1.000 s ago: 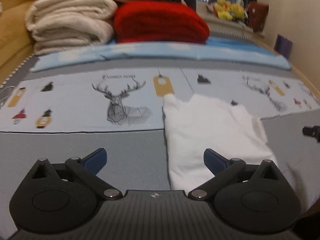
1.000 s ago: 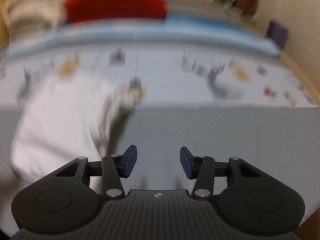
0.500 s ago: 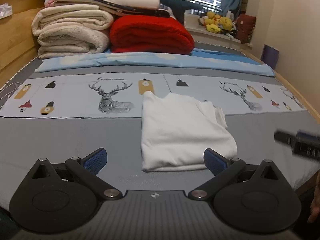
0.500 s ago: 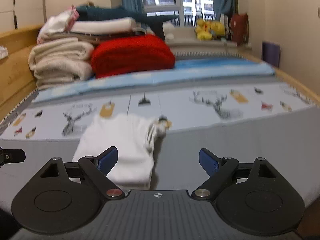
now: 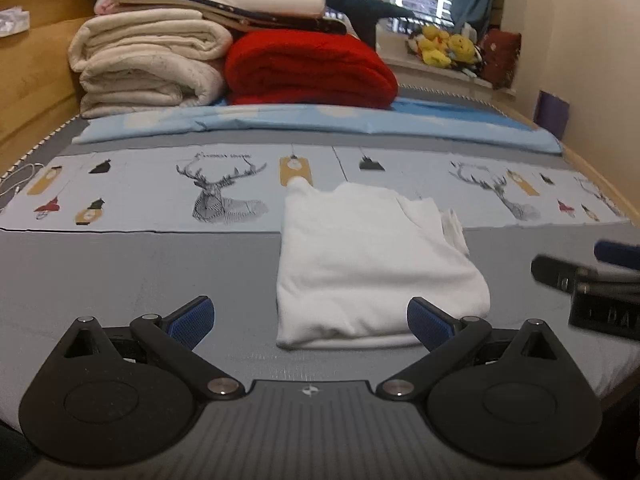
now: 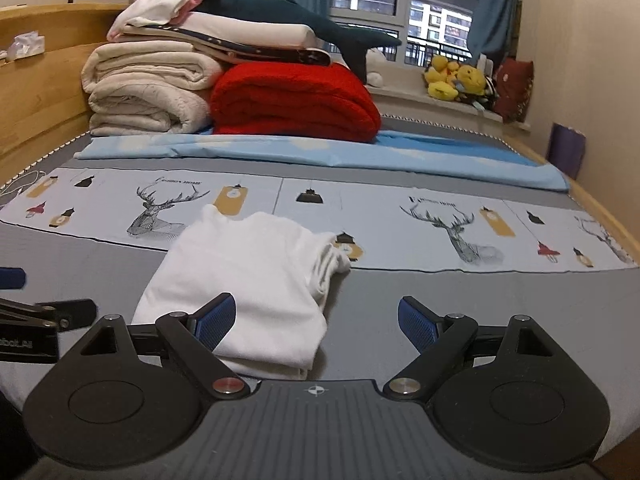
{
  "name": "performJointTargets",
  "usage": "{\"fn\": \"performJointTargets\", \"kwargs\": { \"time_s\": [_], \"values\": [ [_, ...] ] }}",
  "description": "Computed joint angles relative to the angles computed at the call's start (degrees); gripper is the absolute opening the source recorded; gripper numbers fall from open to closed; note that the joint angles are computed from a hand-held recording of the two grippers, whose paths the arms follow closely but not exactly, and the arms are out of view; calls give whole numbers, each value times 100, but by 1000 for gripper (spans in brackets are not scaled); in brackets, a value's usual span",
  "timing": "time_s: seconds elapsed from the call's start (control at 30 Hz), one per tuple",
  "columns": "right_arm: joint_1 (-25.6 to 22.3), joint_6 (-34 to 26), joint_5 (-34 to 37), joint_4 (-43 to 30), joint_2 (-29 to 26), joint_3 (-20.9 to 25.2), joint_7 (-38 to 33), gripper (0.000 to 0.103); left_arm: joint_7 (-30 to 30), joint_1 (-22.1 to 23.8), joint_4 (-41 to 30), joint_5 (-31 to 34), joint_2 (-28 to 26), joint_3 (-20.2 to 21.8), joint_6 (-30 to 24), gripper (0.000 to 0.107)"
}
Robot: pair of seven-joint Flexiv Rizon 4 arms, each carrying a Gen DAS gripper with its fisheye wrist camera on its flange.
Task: Fold small clothes
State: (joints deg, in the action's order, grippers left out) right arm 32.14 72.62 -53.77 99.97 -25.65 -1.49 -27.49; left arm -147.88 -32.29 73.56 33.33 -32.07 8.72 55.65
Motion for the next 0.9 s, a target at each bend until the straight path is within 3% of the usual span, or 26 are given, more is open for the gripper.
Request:
{"fn": "performJointTargets", "kwargs": {
  "time_s": [0.13,0.23,0.9],
  "values": [
    [31,169,-116,16,-29,-72,108,92,-71,-18,-140,45,-63,20,-104,103],
    [-25,-21,236,-91,-106,134,-189,92,9,81,-98,-136,-77,-66,-58,103],
    [163,-98,1118,-363,-335,190,-974,92,55,130,10,-373,-118,-41,63,103]
  ]
}}
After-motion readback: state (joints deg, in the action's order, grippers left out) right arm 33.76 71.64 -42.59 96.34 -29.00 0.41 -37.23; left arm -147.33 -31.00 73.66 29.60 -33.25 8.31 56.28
